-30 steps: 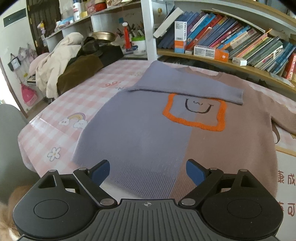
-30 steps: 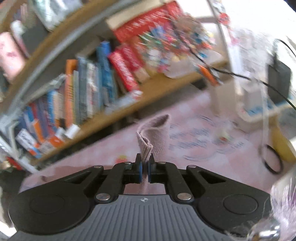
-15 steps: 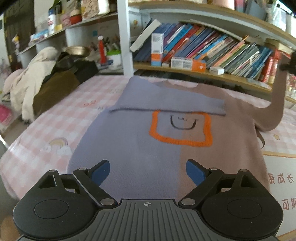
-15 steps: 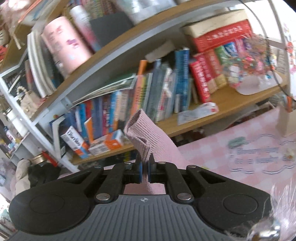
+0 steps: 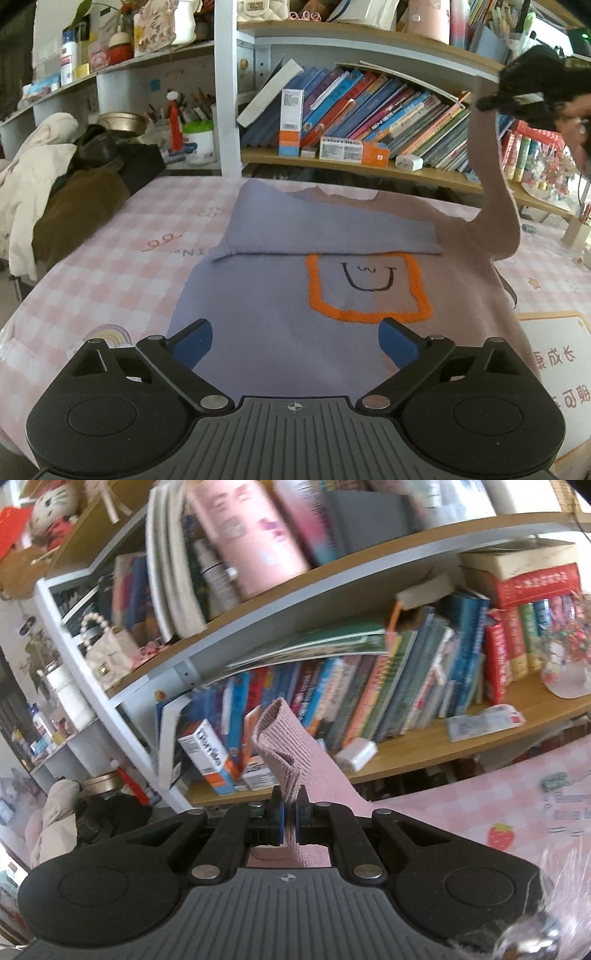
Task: Fold clothes
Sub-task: 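Carry the pink sleeve across the sweater body and release it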
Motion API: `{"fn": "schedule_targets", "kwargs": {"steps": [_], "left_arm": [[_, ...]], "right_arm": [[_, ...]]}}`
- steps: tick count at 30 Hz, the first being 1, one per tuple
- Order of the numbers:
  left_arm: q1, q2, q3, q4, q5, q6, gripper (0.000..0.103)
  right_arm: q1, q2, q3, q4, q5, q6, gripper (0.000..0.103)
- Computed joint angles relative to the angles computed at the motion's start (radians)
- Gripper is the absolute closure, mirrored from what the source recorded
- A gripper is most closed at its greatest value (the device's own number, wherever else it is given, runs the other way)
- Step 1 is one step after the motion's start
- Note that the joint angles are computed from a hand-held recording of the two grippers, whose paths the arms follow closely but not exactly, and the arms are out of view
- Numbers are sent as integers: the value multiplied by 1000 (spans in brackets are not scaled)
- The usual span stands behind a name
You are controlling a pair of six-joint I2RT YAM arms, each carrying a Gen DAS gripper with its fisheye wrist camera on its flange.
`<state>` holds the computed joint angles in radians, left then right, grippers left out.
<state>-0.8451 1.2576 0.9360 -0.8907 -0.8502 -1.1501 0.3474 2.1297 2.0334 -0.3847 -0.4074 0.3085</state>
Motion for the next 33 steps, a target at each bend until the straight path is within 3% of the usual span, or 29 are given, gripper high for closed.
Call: {"fn": "schedule_targets", "kwargs": {"steps": [8,21,30,33], "left_arm": [[38,-140,-116,104,33,144,4],[87,-292,-231,150,62,212,4],[119,-371,-257,90,73,226,4],[121,-391,-261,66,76,226,4]], "right_arm": [[95,29,52,-27,57,15,98],[221,130,194,-87,173,42,98],[342,363,510,-273,294,-20,98],[368,477,682,-382,321,-50,98]]}}
